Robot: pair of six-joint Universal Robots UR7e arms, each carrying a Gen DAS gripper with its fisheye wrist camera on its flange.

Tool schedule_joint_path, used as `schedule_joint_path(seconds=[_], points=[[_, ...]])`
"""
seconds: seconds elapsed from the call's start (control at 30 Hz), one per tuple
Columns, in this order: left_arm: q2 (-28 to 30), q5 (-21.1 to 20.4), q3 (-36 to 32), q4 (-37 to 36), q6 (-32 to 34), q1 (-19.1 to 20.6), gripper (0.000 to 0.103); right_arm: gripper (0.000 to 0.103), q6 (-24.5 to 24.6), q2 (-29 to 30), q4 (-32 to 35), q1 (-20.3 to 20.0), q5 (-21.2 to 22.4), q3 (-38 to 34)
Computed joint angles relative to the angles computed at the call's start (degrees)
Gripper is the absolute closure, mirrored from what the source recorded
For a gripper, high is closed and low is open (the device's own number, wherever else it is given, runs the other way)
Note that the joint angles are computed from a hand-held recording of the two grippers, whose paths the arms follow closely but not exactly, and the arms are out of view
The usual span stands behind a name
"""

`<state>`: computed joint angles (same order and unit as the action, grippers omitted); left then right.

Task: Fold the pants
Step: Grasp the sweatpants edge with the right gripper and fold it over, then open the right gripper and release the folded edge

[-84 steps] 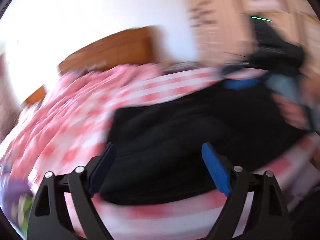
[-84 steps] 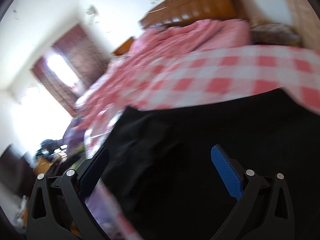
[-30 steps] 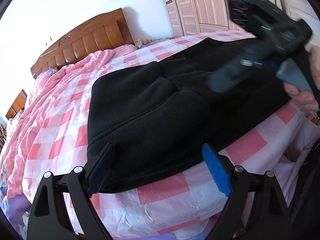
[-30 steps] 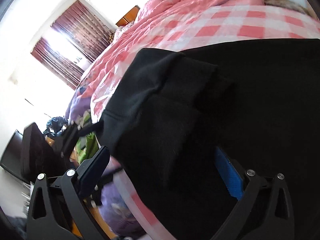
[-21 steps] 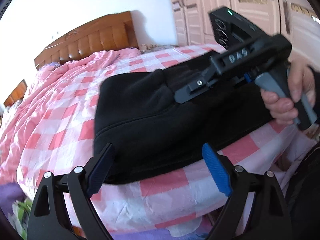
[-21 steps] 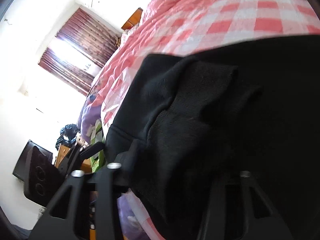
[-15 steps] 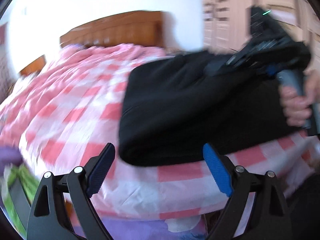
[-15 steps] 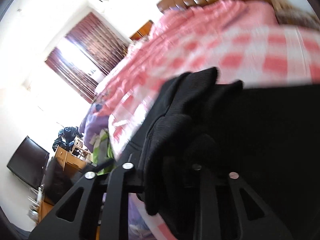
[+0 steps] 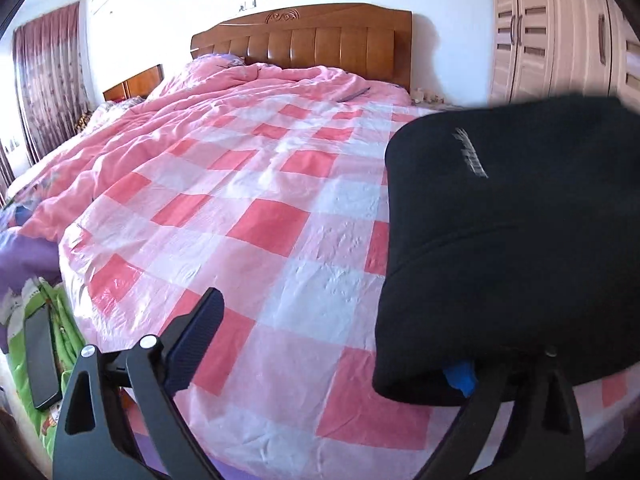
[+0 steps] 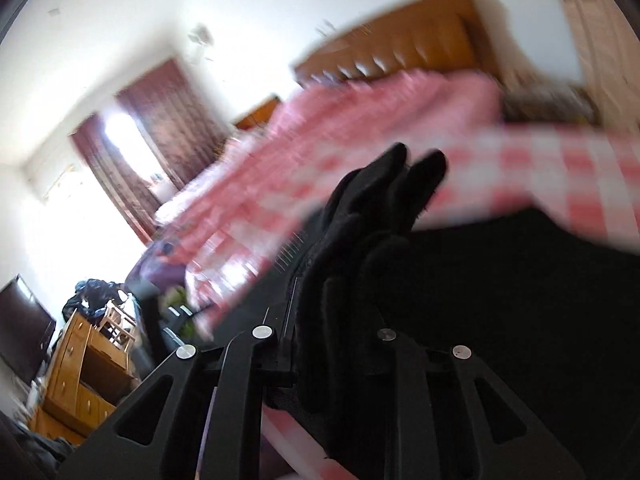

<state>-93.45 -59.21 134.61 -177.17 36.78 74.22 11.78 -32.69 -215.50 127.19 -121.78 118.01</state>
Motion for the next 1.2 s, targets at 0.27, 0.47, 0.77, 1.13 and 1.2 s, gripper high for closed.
schedule_joint_path(seconds=[0.27, 0.47, 0.77, 1.13, 1.2], points=[[1.91, 4.32, 1.06, -2.78, 1.69, -2.38, 0.007, 0.084, 3.77, 5.24, -12.22, -7.44, 5.36, 6.14], [2.52, 6.38, 2.08, -5.3, 4.58, -3.34, 0.007, 0.084, 3.04, 5.56, -14.14, -7.14, 4.67, 6.87], [-2.94, 10.82, 3.17, 1.33, 9.3, -5.02, 0.005, 0.018, 5.85, 1.45, -4.19, -0.72, -9.26, 7.5], [-6.74, 1.46, 1.05, 10.92, -0.68, -14.94, 0.002, 0.018, -10.46, 4.97, 8.14, 4.25, -18.55, -4.94], [-2.56, 0.28, 0.56, 11.48, -1.26, -13.86, 0.002, 0.018, -12.25, 7.04, 12.38, 4.54, -20.06, -7.61]])
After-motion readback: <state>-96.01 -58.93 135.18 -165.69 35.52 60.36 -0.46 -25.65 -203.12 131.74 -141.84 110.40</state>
